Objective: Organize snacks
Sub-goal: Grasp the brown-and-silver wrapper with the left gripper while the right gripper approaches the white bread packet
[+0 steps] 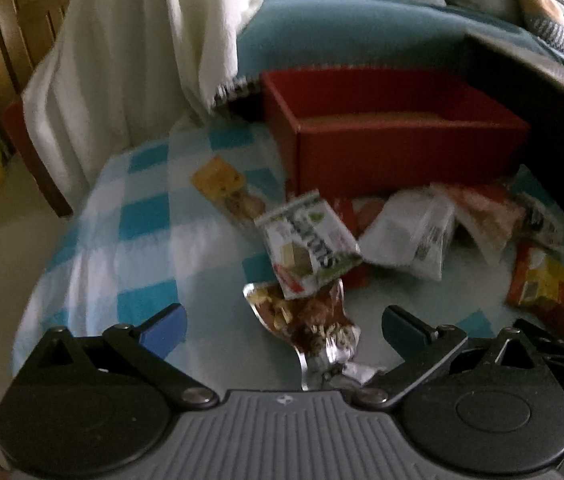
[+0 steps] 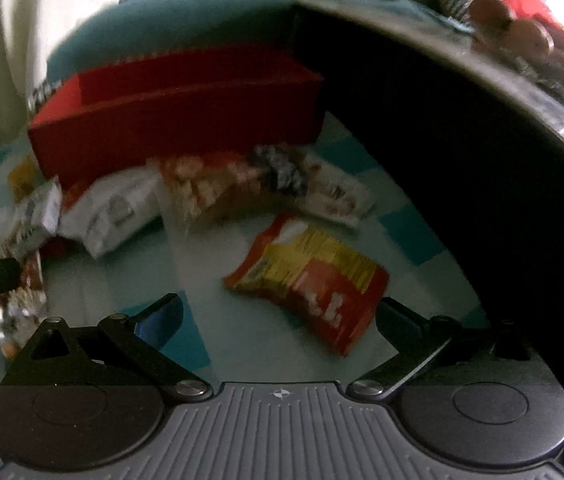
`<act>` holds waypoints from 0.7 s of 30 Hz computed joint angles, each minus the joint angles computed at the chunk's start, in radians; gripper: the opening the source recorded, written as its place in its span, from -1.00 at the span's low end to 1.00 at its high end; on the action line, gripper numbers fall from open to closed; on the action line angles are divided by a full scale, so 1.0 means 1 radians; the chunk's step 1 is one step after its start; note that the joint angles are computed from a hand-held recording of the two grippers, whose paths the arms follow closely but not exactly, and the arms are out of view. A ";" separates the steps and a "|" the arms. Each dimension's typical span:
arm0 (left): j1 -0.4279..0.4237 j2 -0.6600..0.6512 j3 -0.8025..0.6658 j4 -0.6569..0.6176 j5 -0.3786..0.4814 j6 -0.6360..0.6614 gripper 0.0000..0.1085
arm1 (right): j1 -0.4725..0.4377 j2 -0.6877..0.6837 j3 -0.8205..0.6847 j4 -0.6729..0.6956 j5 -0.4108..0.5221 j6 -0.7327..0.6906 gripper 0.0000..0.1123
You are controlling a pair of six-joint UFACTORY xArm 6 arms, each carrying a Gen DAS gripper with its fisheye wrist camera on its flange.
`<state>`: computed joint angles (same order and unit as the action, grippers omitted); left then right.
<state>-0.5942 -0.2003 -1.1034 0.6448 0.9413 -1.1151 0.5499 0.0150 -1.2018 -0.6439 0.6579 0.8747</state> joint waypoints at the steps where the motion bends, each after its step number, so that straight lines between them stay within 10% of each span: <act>1: 0.003 0.002 0.005 -0.020 -0.005 0.012 0.84 | 0.000 0.009 -0.003 0.012 0.002 -0.011 0.83; 21: 0.056 -0.023 0.116 -0.138 -0.098 0.092 0.84 | -0.017 0.022 0.074 -0.009 -0.145 0.047 0.83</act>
<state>-0.5386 -0.2235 -0.9872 0.5071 0.8431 -1.0229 0.5332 0.0374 -1.1278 -0.6525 0.5126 0.9216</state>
